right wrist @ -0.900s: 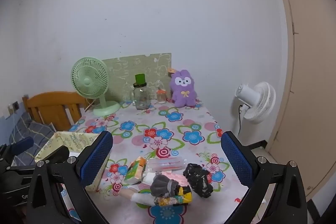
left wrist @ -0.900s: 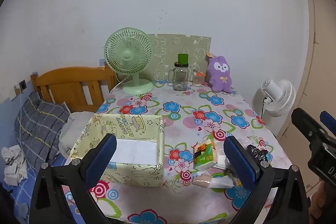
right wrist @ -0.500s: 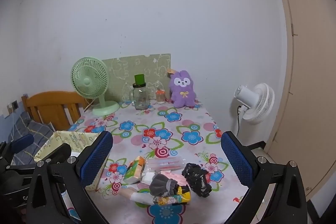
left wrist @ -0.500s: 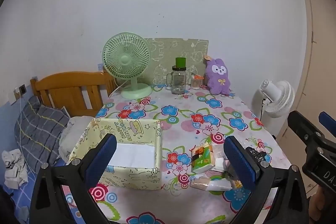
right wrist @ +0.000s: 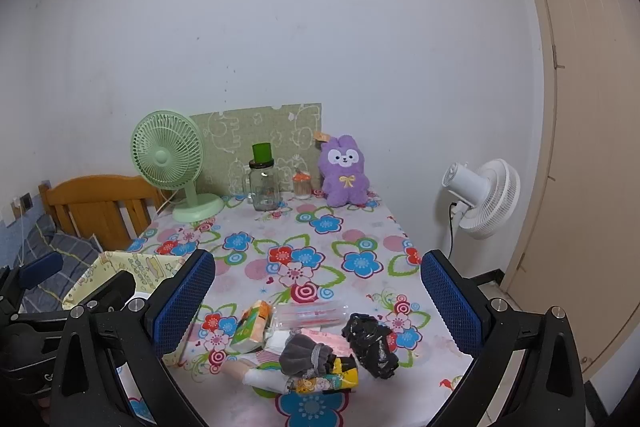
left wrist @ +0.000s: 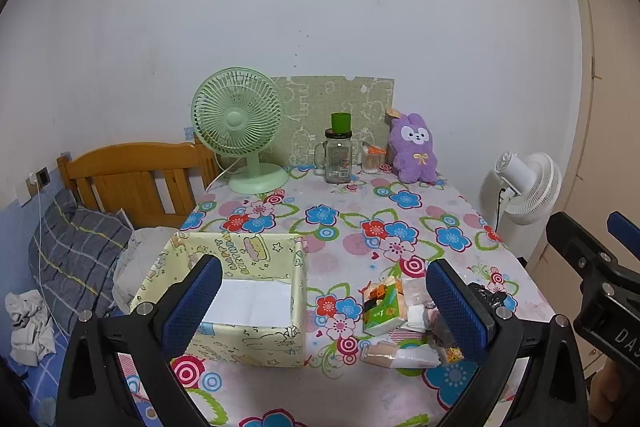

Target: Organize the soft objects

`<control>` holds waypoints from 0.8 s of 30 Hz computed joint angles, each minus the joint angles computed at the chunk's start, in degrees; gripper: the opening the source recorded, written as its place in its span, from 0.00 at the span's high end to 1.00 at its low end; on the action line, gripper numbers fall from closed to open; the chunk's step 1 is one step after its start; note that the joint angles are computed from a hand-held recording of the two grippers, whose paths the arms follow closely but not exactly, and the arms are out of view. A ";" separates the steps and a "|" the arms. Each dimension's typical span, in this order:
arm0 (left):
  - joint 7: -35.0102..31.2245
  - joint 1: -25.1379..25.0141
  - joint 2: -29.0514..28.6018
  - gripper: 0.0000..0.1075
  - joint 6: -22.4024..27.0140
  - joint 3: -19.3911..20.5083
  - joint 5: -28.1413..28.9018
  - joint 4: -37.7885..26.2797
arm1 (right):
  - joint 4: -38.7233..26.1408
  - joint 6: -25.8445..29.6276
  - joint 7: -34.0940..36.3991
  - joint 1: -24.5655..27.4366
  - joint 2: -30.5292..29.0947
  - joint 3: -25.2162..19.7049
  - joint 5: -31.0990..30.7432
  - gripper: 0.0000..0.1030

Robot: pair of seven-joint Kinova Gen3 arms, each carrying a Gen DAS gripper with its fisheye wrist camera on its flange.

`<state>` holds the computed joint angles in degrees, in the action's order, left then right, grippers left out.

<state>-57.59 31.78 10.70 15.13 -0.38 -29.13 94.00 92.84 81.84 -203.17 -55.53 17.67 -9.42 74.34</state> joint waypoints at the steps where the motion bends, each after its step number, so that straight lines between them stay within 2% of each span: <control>1: 0.00 0.04 0.04 0.04 0.17 -0.01 -0.08 -0.08 | 0.01 -0.09 -0.09 -0.01 -0.03 -0.05 -0.06 0.00; 15: 3.71 2.45 0.44 0.04 -0.30 -1.93 -3.65 -0.09 | 1.23 -0.39 -1.78 0.32 -0.39 -0.43 0.10 0.00; 19: 3.50 2.08 0.59 0.04 -0.19 -1.36 -3.61 -0.34 | 0.94 -0.76 -1.61 0.48 -0.21 -0.32 -0.03 0.00; 24: 3.45 2.23 0.67 0.04 0.07 -1.31 -3.58 -0.57 | -0.61 1.34 -1.29 -0.02 0.99 0.36 -0.56 0.00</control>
<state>-54.14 34.01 11.37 15.19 -1.69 -32.71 93.44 92.23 83.17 -204.46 -55.54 18.66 -9.06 73.78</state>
